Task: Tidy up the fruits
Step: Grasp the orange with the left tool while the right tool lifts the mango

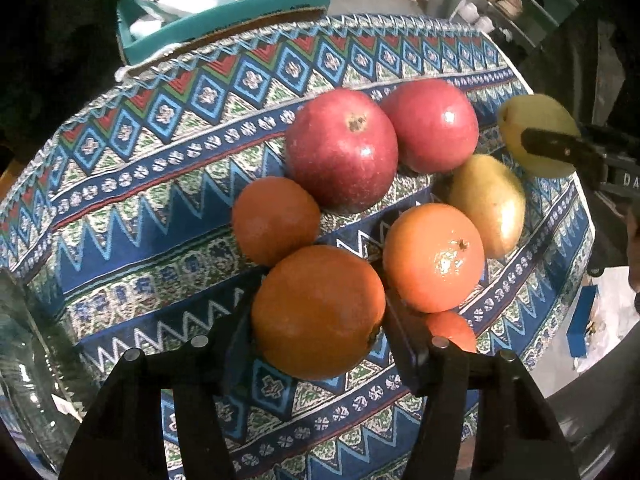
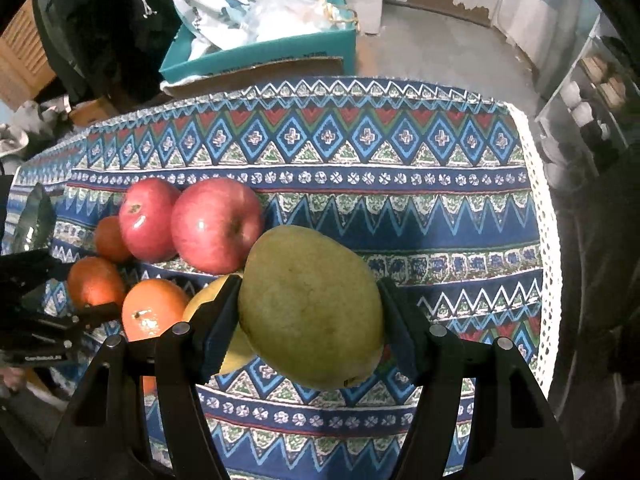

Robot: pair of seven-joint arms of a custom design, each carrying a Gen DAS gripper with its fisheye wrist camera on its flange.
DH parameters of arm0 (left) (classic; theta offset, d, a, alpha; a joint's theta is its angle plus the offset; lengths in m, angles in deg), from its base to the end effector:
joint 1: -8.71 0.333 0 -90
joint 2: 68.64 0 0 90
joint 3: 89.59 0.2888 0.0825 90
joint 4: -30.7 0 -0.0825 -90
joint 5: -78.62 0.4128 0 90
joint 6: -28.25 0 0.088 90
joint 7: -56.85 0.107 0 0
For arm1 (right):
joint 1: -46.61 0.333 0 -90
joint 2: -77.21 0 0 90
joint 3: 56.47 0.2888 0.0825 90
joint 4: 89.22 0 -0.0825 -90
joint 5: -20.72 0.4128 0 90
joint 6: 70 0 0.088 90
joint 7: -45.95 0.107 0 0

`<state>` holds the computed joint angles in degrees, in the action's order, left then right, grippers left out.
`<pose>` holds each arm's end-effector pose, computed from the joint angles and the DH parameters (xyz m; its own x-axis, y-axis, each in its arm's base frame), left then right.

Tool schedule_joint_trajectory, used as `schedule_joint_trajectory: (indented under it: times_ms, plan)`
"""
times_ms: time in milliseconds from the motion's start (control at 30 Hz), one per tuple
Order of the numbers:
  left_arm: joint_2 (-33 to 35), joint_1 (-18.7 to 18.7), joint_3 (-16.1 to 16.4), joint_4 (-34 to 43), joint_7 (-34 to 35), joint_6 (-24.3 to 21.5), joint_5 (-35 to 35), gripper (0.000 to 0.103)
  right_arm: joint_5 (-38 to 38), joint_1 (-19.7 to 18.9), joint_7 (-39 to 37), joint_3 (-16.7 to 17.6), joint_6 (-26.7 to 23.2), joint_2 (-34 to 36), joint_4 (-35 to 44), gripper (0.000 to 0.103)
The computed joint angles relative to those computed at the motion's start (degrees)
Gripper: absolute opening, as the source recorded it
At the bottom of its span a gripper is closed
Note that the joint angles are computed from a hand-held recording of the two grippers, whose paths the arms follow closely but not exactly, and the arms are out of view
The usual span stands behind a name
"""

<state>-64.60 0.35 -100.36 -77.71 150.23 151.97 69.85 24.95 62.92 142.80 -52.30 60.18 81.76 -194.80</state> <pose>0.5871 -0.2082 0.4474 -0.3237 -0.9354 0.1425 -0.9352 0.2934 -0.1983 0.5997 0.2249 0.4796 0.2155 -0.9697 -0.1152 -0.9291 -0.1673 -0.3297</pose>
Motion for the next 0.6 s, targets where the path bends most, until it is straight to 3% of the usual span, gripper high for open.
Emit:
schedule_joint_trajectory:
  times_ms: [600]
  plan:
    - [-7.79, 0.85, 1.06, -3.73, -1.12, 4.87, 2.66, 0.063, -0.11, 2.07, 1.58, 1.22, 5.64, -3.92, -1.31, 0.067]
